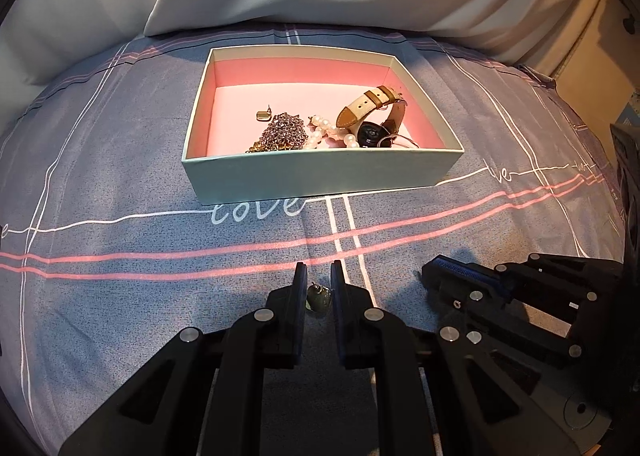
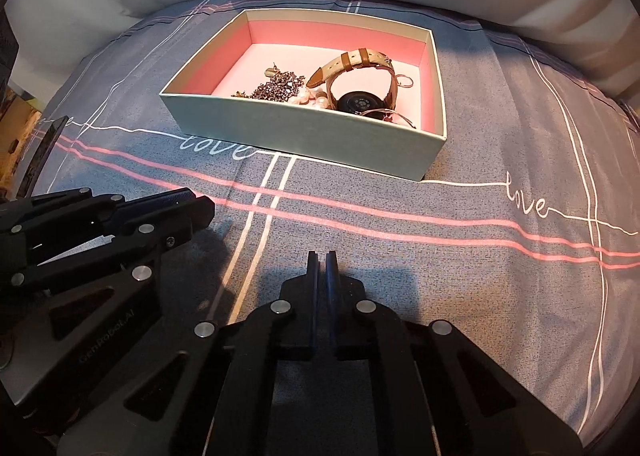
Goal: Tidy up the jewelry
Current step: 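Lower the gold ring into the box with the left tool, then open the left tool to release the ring and withdraw both tools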
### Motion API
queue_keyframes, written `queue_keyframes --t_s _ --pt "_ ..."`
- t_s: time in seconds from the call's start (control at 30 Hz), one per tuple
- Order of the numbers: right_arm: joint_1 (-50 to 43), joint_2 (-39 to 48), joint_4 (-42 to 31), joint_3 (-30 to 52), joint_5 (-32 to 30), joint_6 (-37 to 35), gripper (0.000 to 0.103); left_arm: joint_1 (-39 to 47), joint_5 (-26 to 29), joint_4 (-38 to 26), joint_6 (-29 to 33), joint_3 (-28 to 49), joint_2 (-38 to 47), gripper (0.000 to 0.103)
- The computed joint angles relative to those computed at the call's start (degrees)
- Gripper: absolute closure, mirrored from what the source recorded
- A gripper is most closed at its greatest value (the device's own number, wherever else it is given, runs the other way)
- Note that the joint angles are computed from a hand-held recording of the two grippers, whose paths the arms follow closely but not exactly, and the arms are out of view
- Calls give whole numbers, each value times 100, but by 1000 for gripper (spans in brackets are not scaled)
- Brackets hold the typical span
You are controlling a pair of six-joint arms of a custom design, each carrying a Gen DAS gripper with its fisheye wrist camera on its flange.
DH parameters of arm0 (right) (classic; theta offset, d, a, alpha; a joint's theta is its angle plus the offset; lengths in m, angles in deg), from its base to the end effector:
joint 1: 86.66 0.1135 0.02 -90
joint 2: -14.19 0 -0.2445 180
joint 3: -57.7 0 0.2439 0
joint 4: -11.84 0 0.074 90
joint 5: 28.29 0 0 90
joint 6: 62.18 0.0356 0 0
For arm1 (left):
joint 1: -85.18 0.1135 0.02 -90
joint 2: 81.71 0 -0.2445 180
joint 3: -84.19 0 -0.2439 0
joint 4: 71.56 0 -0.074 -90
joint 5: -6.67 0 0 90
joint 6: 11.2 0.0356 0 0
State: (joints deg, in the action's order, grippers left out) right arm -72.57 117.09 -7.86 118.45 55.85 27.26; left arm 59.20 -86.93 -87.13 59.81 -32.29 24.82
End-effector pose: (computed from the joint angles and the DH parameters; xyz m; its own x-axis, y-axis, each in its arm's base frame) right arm 0.2969 0.0783 0.0917 -0.8523 -0.2240 -0.4726 -0.2972 0.9510 0.0854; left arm 0.2931 -0.1404 0.0881 -0.8581 0.0569 -0.5104 0.1359 0.9835 -0.1190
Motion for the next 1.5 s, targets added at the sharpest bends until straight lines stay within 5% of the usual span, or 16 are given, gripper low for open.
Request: queue_keyframes --t_s 0.33,0.8,1.5 --pt "-57 -279 -408 616 141 -73 98 94 -169 -448 85 496 -425 91" --pt "-276 1067 -1452 3184 279 -106 98 684 -104 -1627 138 3416 1060 91" --pt "-264 1686 -1510 3592 273 -129 98 819 115 -1774 140 3970 1845 91"
